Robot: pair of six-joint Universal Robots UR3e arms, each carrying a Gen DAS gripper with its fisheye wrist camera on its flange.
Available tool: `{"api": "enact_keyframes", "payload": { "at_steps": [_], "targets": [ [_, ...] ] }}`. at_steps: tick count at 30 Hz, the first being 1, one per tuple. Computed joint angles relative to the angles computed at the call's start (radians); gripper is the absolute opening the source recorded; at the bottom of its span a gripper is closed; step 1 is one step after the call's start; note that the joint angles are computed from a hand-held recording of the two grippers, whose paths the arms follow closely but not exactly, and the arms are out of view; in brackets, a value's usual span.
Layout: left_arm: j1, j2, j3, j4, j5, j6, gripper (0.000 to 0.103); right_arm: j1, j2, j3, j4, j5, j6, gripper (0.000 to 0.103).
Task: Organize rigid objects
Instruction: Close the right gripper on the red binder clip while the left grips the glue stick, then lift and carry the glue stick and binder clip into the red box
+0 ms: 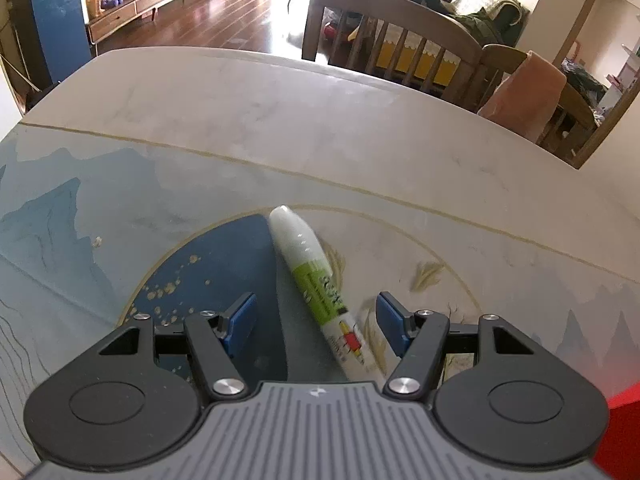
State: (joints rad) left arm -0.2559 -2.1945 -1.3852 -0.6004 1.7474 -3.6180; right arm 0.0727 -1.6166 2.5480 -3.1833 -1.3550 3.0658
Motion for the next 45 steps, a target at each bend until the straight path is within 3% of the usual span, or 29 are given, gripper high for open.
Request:
{"api": "enact_keyframes", "payload": {
  "at_steps": [3, 5, 7, 13, 20, 30, 36, 45],
  "targets": [
    [-0.015, -0.022, 0.037, -0.023, 0.027, -0.005, 0.063, 0.024, 0.026, -0.013, -0.022, -0.028, 0.008, 0.051],
    [-0.026, -0.029, 0.041, -0.015, 0.049, 0.004, 0.044, 0.034, 0.040, -0.017, -0.037, -0.039, 0.013, 0.045],
    [-0.029, -0.027, 0.029, 0.001, 0.059, 0.013, 0.032, 0.040, 0.045, -0.019, -0.044, -0.051, 0.018, 0.040],
    [0.007, 0.033, -0.091, 0.091, 0.002, 0.051, 0.018, 0.022, 0.011, 0.002, -0.028, -0.038, 0.034, 0.033],
    [0.068, 0.184, -0.333, 0.197, -0.089, 0.139, 0.017, -0.034, -0.166, 0.072, 0.094, 0.017, 0.037, 0.032],
    [0.120, 0.494, -0.693, 0.230, -0.204, 0.208, 0.017, -0.107, -0.658, 0.112, 0.564, 0.070, 0.041, 0.032],
    [0.129, 0.723, -0.815, 0.133, -0.260, 0.237, 0.017, -0.097, -0.898, 0.061, 0.830, 0.055, 0.077, 0.032],
    [0.120, 1.028, -0.856, -0.109, -0.351, 0.286, 0.017, 0.058, -1.033, -0.076, 0.999, -0.089, 0.247, 0.032]
  ]
}}
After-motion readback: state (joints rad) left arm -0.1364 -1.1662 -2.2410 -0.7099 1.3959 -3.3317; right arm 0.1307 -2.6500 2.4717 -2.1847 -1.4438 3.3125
